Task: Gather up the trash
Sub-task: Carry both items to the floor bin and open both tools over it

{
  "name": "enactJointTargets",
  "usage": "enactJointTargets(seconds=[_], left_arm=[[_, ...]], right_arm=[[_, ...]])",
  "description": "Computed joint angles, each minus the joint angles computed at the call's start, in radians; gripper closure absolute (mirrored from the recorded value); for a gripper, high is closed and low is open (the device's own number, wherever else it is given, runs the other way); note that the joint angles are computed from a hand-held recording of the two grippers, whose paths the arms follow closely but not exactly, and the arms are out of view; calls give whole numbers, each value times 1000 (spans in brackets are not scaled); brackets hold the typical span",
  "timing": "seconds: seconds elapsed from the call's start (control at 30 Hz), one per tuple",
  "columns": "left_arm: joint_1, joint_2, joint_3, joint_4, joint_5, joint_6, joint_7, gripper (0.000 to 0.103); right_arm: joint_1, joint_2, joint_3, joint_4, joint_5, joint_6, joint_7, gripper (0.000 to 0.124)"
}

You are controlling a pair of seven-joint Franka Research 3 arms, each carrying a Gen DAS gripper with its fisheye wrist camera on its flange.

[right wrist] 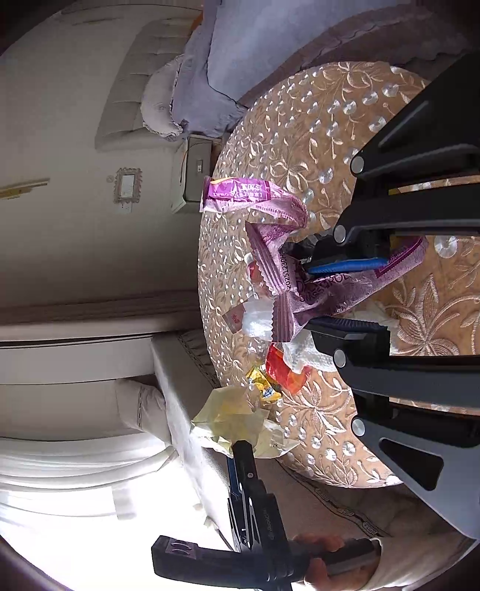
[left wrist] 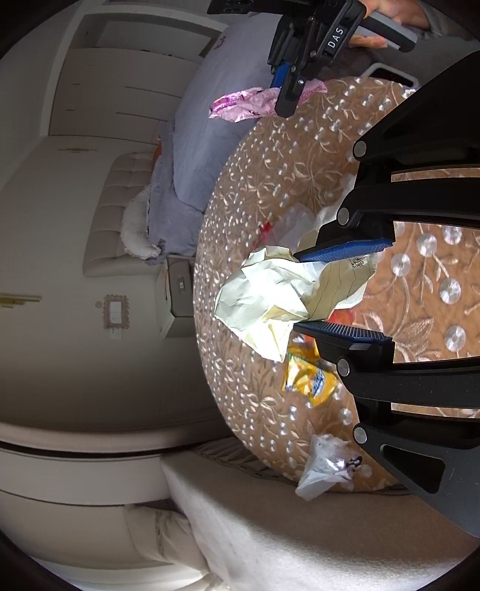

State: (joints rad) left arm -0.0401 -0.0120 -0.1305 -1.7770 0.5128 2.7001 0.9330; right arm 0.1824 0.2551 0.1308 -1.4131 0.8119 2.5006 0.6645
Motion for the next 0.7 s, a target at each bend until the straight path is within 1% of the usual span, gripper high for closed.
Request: enactJointTargets(seconds=[0.17,0.27,0.37,0.53,0.7], left_arm=[[-55,95,-43,99,-129,27,149,72],[-89,173,-73,178,-211,30,251,72],[-119,254,-111,263,-285,32,366,72],[-181,413,-158,456,-366,-50,518,72],[-253,598,-184,714,-425,-190,636,71]], right_arm=[[-26,-92,-26,-119,49,67,-42,101],[-34,-140,-53,-187,49,121,-51,101],[-41,-174,-81,-243,19,179,-39,101],[-63,-212,-120,-318,-36,248,7,101],[-90,-228,-146,-372,-84,282,60,101]])
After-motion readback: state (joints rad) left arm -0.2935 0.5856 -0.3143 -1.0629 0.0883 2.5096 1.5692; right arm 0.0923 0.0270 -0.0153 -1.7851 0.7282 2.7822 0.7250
